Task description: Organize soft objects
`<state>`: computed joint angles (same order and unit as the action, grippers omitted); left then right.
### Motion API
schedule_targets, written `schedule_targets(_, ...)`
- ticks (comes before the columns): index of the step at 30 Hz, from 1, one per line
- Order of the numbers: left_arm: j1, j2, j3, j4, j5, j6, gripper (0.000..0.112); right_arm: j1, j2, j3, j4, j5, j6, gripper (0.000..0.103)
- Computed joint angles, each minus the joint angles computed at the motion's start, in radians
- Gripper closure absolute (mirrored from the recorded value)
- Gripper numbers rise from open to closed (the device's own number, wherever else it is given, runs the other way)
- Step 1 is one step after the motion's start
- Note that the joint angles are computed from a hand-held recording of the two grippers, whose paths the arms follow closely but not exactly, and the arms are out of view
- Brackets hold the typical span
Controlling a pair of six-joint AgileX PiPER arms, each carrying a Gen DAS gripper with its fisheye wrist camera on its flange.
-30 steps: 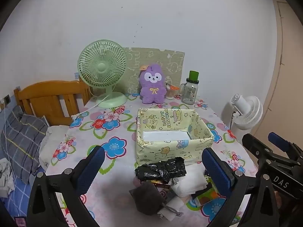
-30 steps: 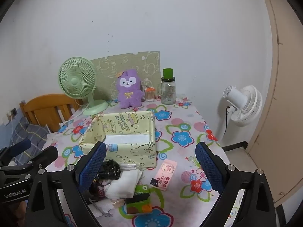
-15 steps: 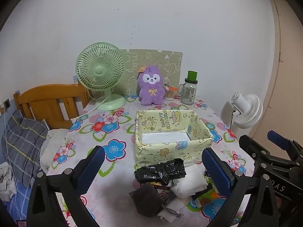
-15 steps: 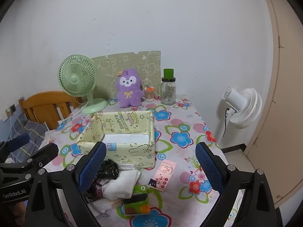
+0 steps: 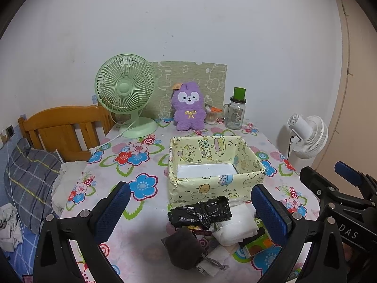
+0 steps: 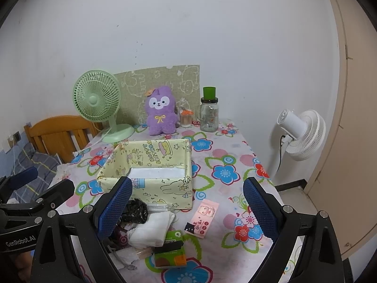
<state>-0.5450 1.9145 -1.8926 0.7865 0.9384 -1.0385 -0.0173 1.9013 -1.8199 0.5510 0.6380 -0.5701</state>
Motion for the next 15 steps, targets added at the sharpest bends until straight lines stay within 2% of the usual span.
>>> schedule_targets(15, -0.004, -0.001, 0.004, -0.001, -0.001, 0.001, 0.01, -0.001, -0.006, -0.002, 0.001, 0.008, -0.01, 0.006)
